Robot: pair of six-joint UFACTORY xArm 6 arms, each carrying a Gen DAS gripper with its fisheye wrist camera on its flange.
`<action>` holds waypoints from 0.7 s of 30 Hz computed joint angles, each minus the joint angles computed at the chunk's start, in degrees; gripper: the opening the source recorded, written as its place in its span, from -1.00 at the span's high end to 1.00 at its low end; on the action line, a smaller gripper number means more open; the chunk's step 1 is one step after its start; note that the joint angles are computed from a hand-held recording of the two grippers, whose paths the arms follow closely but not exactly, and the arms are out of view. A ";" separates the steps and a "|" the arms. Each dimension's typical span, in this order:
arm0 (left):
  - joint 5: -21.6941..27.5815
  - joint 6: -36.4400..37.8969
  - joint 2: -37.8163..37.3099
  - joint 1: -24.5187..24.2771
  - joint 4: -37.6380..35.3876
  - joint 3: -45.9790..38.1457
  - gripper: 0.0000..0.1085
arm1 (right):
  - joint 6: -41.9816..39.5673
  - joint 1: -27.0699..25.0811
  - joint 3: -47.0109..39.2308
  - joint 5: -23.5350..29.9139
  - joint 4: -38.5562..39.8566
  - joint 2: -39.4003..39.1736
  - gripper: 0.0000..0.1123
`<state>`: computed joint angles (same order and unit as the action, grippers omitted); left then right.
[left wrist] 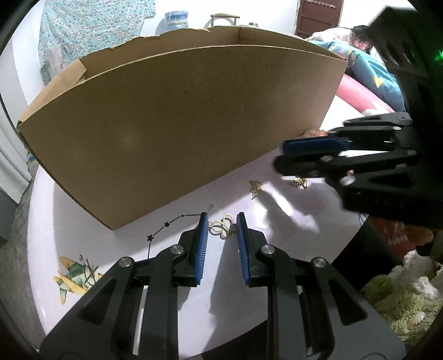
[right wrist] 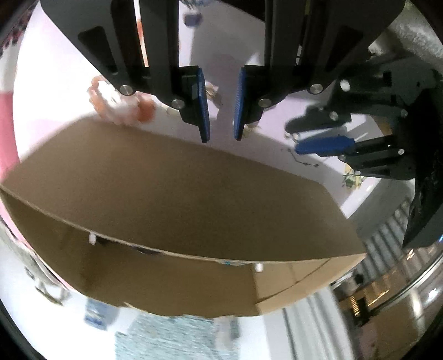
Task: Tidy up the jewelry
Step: 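Close the left gripper on the gold charm and lift it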
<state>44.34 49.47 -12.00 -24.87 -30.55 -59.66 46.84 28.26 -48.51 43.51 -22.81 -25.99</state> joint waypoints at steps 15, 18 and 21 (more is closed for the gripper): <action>-0.53 -1.47 -0.09 -0.60 0.57 0.07 0.64 | -8.27 0.92 -0.83 1.62 3.45 1.54 0.73; -0.74 -1.42 -0.26 -0.73 0.39 0.34 0.64 | -9.30 0.78 -4.33 0.70 4.57 5.78 0.92; -1.10 -1.29 -0.38 -0.87 0.10 0.63 0.64 | -8.68 0.60 -3.59 -0.61 5.24 5.50 0.94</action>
<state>43.24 48.18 -12.38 -25.74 -30.45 -59.03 38.15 28.85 -52.10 42.90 -17.57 -20.49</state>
